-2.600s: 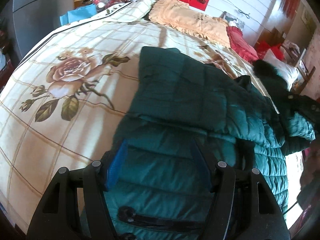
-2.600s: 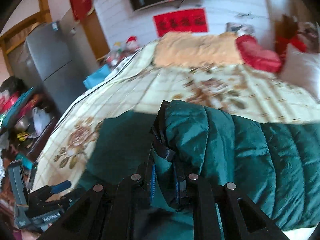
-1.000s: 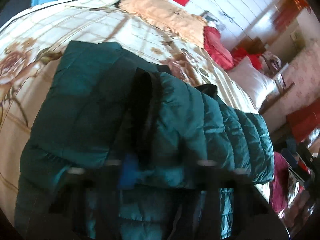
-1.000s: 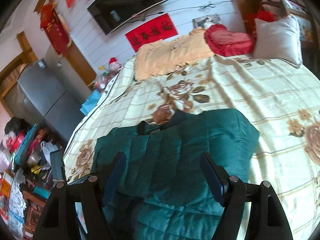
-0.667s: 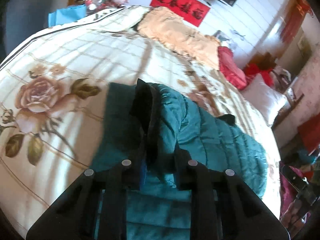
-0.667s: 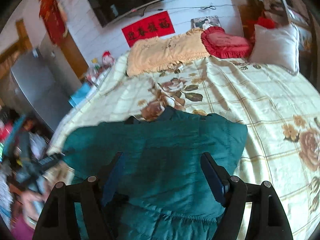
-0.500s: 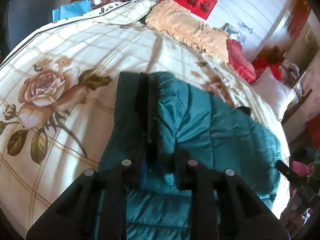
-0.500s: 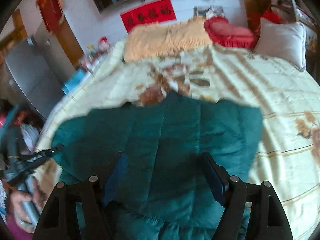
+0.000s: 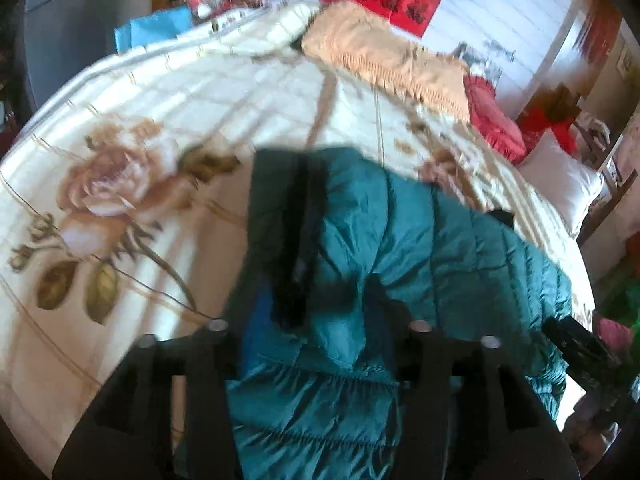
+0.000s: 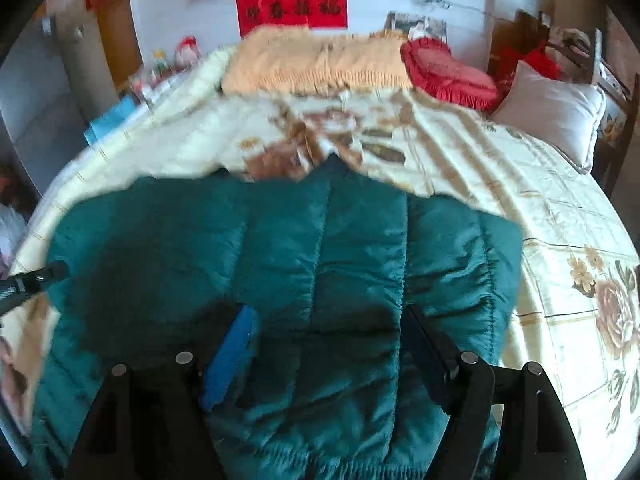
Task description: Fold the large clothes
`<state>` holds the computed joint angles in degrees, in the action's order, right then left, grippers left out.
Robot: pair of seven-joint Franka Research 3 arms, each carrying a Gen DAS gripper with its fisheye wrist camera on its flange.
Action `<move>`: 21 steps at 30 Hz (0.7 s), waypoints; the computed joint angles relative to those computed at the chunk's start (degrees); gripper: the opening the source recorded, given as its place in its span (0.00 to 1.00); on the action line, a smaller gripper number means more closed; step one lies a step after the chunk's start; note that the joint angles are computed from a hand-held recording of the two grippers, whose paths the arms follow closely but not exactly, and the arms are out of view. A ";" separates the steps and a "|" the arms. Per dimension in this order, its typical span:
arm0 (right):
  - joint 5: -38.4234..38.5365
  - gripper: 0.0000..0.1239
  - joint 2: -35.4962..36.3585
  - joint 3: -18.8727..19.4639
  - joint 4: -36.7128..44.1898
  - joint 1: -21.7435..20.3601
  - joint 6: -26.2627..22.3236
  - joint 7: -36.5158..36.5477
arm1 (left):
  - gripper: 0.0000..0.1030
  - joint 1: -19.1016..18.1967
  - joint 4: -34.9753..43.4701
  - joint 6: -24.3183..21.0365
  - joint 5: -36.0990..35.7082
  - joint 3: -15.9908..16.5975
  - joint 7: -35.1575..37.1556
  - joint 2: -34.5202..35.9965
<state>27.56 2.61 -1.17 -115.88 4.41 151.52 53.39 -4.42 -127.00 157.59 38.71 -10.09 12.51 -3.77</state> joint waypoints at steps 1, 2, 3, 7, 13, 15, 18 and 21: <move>1.59 0.60 -1.06 -0.08 -0.62 -0.26 0.20 -1.33 | 0.56 0.22 -0.21 0.14 2.38 -0.18 -1.67 -0.80; 1.89 0.60 -1.93 -0.23 -1.16 -0.35 0.71 -1.81 | 0.59 0.48 -0.15 -0.04 5.07 -0.53 -3.32 -1.52; 1.60 0.60 -2.50 -0.35 -1.44 -0.36 0.96 -1.73 | 0.60 0.62 0.15 -0.57 7.36 -0.97 -4.62 -1.94; -1.30 0.61 -2.46 -0.67 -0.95 -0.39 0.23 0.09 | 0.63 -0.19 3.53 -3.47 11.12 -1.85 -4.07 0.01; -6.20 0.61 -0.44 -0.45 -1.34 0.03 3.32 3.97 | 0.63 -2.68 8.81 -8.23 9.89 -0.54 -0.21 7.22; -8.50 0.61 1.00 -0.38 -1.09 0.26 4.47 5.30 | 0.63 -3.47 10.27 -9.88 9.03 0.17 1.27 9.35; -8.45 0.61 4.02 -0.24 0.98 0.12 4.06 5.85 | 0.67 -4.36 11.08 -9.36 9.87 1.39 1.75 11.33; -9.12 0.65 6.79 -0.30 3.28 0.11 3.66 7.38 | 0.74 -4.81 11.83 -9.14 10.04 2.22 2.71 12.66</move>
<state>18.44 9.40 -1.47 -112.59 4.52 155.18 60.78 -9.23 -115.17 148.45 48.75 -7.87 15.22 8.89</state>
